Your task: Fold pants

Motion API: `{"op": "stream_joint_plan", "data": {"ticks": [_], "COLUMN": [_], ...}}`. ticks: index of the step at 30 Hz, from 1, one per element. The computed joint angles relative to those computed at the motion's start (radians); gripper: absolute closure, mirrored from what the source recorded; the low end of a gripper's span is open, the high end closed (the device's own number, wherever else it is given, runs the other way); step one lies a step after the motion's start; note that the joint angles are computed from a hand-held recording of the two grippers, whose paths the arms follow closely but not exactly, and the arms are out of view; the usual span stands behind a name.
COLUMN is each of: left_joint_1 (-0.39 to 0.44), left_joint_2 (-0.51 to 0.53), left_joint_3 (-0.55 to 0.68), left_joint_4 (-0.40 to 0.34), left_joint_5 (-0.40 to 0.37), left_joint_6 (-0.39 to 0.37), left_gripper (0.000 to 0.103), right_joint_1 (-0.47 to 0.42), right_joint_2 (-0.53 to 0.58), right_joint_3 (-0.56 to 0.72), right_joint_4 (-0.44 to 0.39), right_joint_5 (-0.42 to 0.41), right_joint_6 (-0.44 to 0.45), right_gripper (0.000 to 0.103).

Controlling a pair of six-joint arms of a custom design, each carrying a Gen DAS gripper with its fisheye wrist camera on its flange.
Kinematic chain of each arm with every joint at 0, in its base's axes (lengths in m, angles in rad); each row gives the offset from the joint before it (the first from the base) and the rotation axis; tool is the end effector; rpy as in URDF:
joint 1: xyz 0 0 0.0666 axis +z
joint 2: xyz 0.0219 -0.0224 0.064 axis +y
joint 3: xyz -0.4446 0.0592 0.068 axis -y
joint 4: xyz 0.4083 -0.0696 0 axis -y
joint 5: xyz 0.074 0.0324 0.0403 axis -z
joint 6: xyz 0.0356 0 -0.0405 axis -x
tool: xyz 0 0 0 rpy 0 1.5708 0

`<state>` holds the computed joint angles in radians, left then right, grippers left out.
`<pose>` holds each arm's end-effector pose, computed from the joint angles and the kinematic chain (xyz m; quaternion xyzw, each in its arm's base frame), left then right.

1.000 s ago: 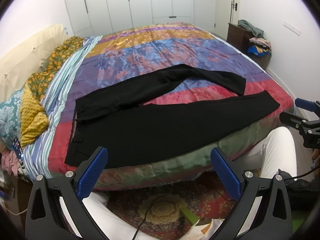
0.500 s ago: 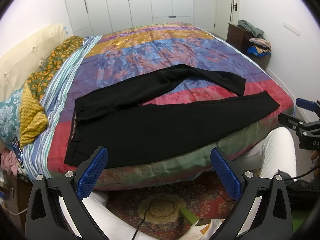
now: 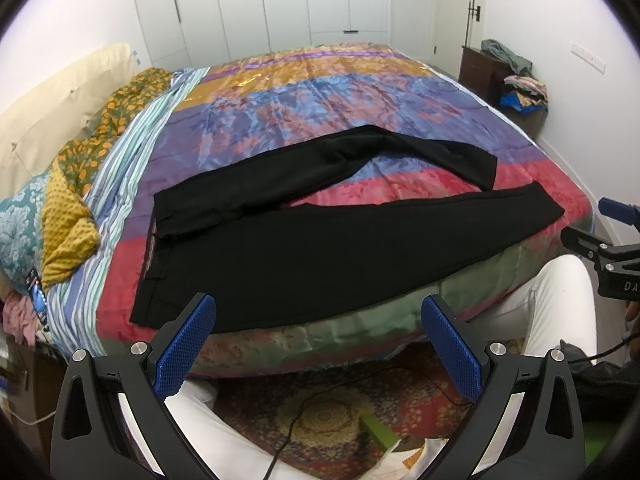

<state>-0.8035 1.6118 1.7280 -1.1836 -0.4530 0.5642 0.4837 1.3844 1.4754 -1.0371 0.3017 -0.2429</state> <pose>0.4029 -0.3958 0.5264 0.0571 0.9437 0.0153 0.3255 0.4264 0.2116 0.5295 -0.0672 0.9395 -0.0257 0.3348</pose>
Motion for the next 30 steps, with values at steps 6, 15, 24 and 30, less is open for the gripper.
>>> {"op": "stream_joint_plan", "data": {"ticks": [6, 15, 24, 30], "left_joint_1": [0.000, 0.005, 0.004, 0.005], "left_joint_2": [-0.003, -0.015, -0.008, -0.008], "left_joint_3": [-0.006, -0.025, -0.015, -0.017], "left_joint_4": [0.006, 0.016, 0.007, 0.009], "left_joint_5": [-0.005, -0.005, -0.005, -0.007], "left_joint_6": [-0.003, 0.011, 0.020, 0.023], "left_gripper": [0.001, 0.001, 0.001, 0.001], "right_joint_1": [-0.002, 0.012, 0.014, 0.018], "right_joint_2": [0.003, 0.007, 0.009, 0.013], "right_joint_3": [-0.005, -0.005, -0.007, -0.009], "right_joint_4": [0.006, 0.013, 0.015, 0.017], "right_joint_5": [-0.012, -0.017, -0.025, -0.031], "right_joint_6": [-0.003, 0.010, 0.008, 0.000], "right_gripper": [0.000, 0.000, 0.000, 0.000]}}
